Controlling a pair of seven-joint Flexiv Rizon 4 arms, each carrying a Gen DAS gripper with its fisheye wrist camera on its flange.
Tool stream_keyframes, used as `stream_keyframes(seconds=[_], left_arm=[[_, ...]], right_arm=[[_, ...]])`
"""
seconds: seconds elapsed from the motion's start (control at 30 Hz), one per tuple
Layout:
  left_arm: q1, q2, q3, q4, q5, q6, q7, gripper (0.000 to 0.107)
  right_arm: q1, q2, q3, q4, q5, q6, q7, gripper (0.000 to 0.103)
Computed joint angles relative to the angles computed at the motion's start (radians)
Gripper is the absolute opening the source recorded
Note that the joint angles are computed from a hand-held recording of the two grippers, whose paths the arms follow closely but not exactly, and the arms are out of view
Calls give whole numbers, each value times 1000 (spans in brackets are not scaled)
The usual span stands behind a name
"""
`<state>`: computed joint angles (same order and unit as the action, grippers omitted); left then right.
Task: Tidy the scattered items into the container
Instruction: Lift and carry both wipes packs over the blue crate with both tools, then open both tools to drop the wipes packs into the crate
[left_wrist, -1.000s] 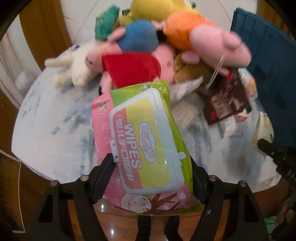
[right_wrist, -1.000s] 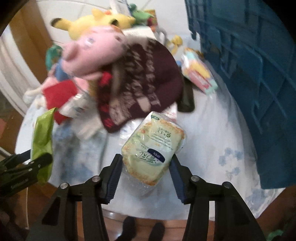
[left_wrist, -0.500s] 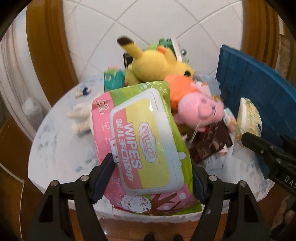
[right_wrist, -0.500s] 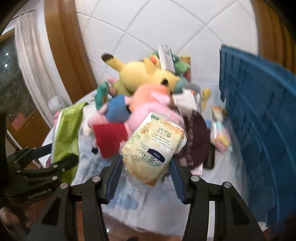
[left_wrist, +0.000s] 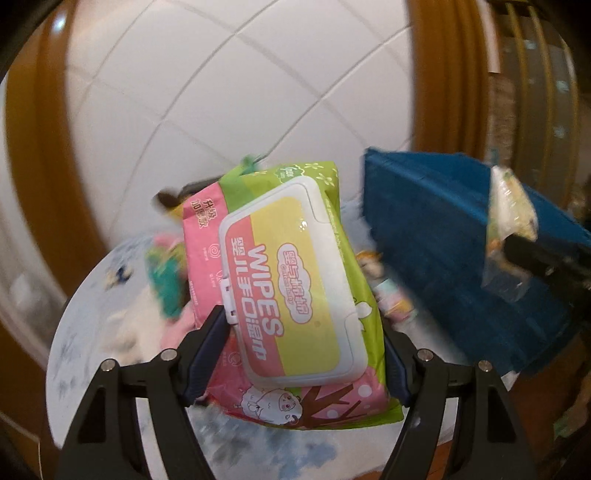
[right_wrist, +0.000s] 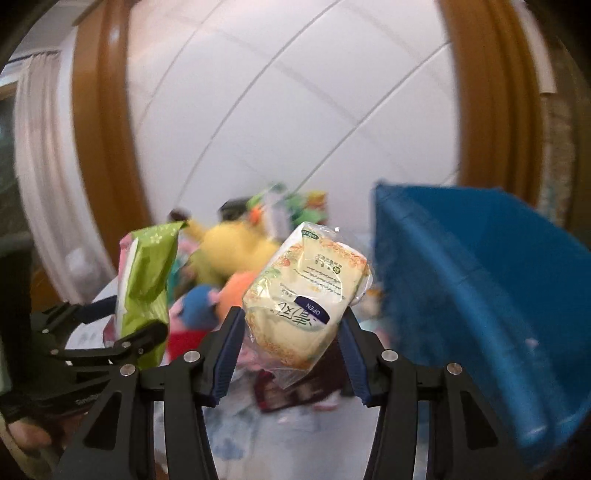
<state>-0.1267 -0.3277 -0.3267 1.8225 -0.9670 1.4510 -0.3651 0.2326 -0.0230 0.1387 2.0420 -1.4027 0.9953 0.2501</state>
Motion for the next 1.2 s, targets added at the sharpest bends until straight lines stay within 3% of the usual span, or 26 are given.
stream_keyframes(seconds=[0.23,0.47,0.67,0.8,0.83,0.9,0.97,1.03,1.2], left_arm=[[-124,-51,-11,-120,143,-30,-138,74],[-314,-199,83,-405,478,-176,-461,74],[-424,-316,147,-631,684,-305,-652,75],[-445,-351,155,-705,752,-366,-709,78],[-449,-360,156,-722,765,-383,-717,79],[-461,-358,170,-718,805,-346,-734,82],[-466,-353,174,-710,832,-317,-744,94],[-464,-350,165,-706,838,-303,-749,100],[-463,-337,168,-685,858,-284,-767,100]], right_arm=[[-111,254,24,136,81,-146,-128,51],[-281,404,-37,270,147,-36,-248,51],[-400,432,-92,337,189,100,-322,51],[-465,423,-98,350,206,164,-359,52],[-482,418,-97,351,204,182,-359,56],[-522,403,-96,350,187,222,-353,67],[-551,389,-87,346,176,246,-349,79],[-568,383,-81,347,171,261,-348,85],[-598,370,-79,354,153,308,-334,85]])
